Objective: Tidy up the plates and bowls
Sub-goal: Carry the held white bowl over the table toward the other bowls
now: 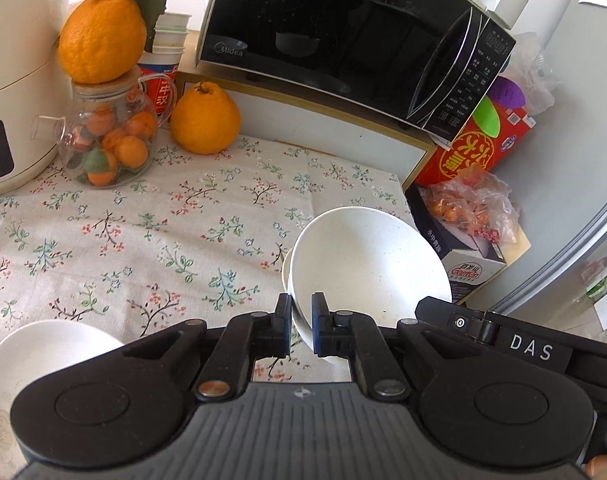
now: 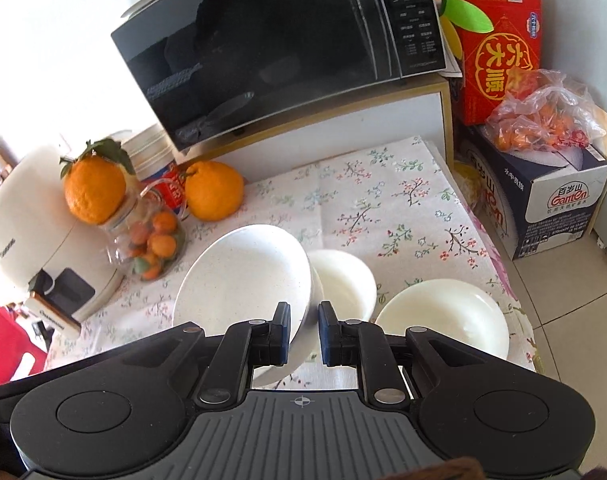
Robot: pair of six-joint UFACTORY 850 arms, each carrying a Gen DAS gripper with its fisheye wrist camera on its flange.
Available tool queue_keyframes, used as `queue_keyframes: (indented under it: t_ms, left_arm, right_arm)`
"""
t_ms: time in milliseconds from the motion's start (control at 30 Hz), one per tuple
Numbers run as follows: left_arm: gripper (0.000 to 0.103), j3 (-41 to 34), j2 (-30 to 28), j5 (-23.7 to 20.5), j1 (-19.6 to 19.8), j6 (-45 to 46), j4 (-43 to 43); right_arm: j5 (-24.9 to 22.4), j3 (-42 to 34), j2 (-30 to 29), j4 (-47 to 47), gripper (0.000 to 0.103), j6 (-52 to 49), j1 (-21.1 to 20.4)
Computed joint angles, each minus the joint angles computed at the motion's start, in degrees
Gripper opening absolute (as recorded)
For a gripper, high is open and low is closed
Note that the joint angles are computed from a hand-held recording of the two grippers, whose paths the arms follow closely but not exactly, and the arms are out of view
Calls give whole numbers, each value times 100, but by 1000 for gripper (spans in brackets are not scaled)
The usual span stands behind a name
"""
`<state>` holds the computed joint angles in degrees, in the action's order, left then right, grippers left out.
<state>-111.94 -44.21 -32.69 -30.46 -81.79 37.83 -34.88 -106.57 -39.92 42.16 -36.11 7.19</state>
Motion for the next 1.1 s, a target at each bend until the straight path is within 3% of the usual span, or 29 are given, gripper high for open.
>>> queue_keyframes:
  t_ms: [200,400,1100]
  left_arm:
    - [9,712,371,239,-21,288,-508]
    - [10,930,406,333,-72,826,-1062]
    - [10,698,150,-108,-204,1517,-1604]
  right_arm:
    - [-268,356,196,-427,17,-156,47]
    - [-396,567,249,-976,17,17,72]
    - [-802,679,212,-1506,18,128,1]
